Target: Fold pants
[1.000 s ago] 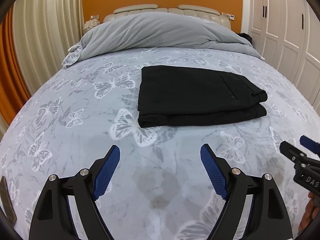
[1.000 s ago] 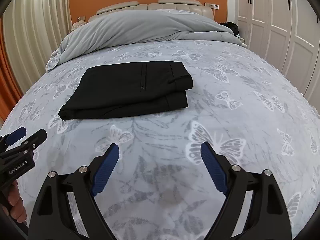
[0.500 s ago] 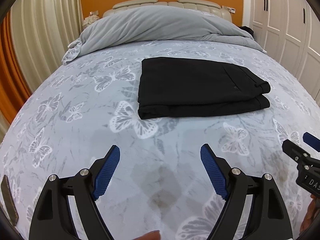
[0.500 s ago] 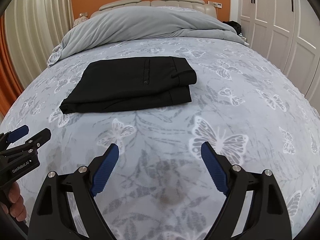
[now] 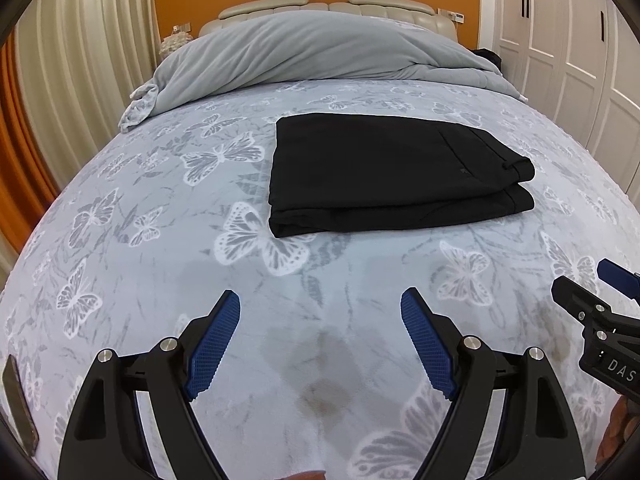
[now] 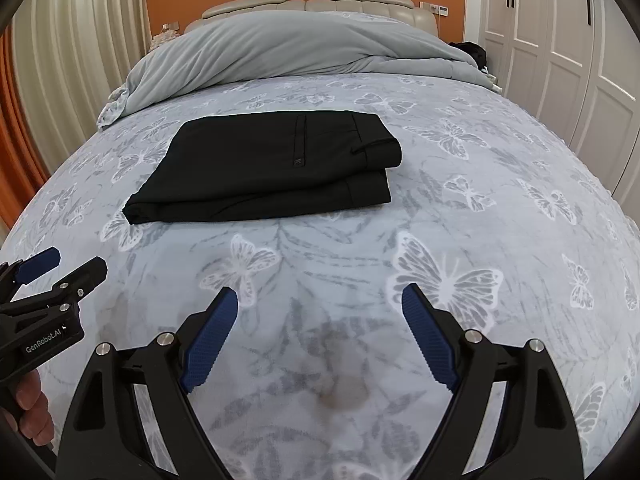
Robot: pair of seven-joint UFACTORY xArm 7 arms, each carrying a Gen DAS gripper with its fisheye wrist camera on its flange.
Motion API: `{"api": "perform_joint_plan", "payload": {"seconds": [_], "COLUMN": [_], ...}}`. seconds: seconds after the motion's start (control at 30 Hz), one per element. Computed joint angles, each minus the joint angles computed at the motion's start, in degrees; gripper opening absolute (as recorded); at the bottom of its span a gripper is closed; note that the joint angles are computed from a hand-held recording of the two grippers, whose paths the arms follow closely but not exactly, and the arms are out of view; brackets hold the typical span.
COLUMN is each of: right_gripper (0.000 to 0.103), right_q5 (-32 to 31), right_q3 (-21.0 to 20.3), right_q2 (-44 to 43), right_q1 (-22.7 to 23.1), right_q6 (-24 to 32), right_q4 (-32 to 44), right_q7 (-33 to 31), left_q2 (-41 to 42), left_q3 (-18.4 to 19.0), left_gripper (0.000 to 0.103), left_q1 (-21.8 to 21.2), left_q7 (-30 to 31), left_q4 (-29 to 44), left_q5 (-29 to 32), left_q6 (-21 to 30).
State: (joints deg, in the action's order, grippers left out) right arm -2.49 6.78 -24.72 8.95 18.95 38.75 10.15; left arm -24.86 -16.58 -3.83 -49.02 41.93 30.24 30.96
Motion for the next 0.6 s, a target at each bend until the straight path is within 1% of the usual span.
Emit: {"api": "perform_joint_plan", "payload": {"seconds": [0.17, 0.33, 0.47, 0.6], "right_gripper": [0.082, 0.082, 0.082, 0.082], "right_q5": [0.1, 0.1, -0.2, -0.3], "right_q3": [-0.2, 0.0, 0.3, 0.2], "right_q2": [0.0, 0.1, 0.2, 0.1], "right_q1": [0.1, 0.3, 0.2, 0.3], "right_q6": [0.0, -0.1, 0.0, -0.1], "right_q4": [0.0, -0.1, 0.0, 0.0], "right_q7": [-0.2, -0.3, 0.1, 0.1], "left_q2": [0.0, -0.3, -0.8, -1.2], "left_q3": [0.2, 2.3, 0.9, 0.9], "left_gripper": [0.08, 0.08, 0.08, 0.08], "left_q1": [0.1, -0.9, 0.7, 0.7], "left_q7": [0.0, 1.2, -0.1, 0.5], "left_q4": [-0.2, -1.3, -1.4, -1.7], "left_q5": [0.0, -4.1, -2.5, -2.7], "left_q6": [0.0, -1.1, -1.3, -1.9]}}
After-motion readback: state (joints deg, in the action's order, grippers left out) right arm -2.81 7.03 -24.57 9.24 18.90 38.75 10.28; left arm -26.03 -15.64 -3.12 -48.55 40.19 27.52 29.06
